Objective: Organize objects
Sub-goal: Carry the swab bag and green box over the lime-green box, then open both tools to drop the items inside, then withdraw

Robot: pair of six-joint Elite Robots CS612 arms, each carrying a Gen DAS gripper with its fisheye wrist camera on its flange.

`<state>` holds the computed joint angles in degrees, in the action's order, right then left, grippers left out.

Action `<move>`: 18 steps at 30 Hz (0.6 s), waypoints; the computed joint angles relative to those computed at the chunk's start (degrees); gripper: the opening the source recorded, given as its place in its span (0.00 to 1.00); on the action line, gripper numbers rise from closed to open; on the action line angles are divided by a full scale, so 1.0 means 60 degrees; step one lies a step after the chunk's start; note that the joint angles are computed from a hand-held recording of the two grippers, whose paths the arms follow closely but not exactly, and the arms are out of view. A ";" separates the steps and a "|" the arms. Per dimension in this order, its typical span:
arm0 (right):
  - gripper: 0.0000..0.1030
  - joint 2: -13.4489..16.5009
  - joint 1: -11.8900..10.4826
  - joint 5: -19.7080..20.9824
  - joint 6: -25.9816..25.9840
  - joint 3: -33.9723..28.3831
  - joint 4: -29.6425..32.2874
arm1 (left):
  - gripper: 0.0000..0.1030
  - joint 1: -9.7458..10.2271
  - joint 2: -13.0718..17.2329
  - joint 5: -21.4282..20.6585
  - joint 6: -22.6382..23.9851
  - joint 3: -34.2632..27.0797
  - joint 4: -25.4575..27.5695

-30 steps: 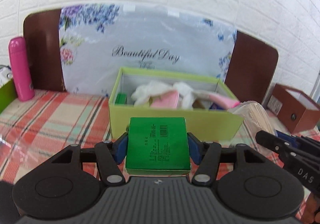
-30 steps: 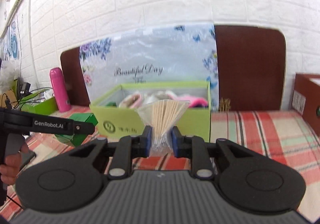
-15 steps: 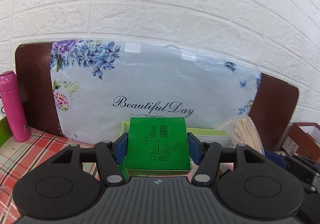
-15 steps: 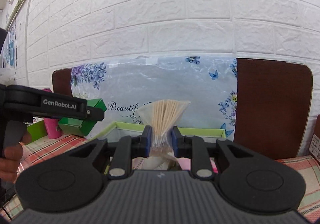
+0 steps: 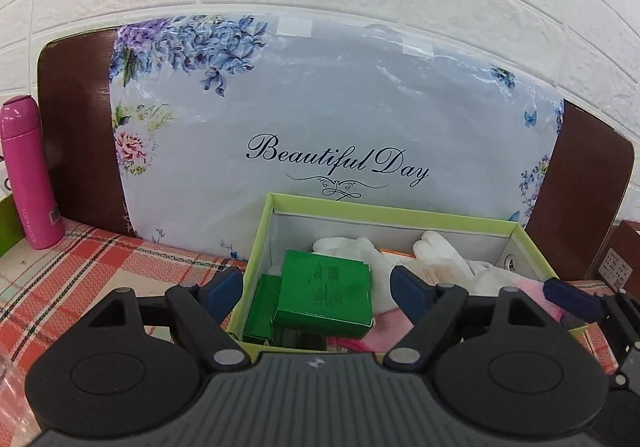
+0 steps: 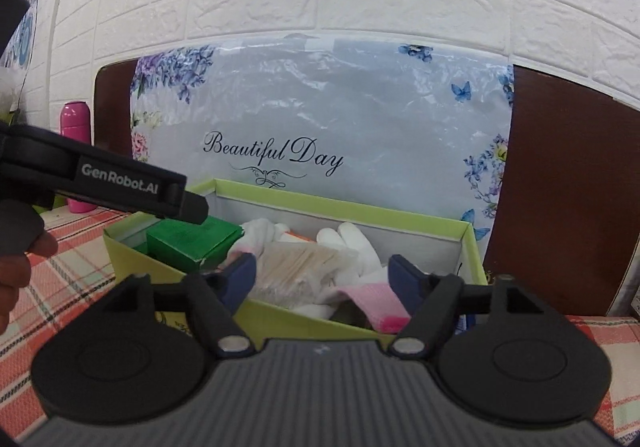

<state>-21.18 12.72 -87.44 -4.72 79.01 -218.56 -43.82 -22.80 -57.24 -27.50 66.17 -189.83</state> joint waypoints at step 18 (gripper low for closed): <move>1.00 -0.1343 -0.0092 -0.0152 0.0881 0.2615 -0.1911 | 0.83 -0.0811 -0.1378 0.0887 -0.0746 0.2318 0.0084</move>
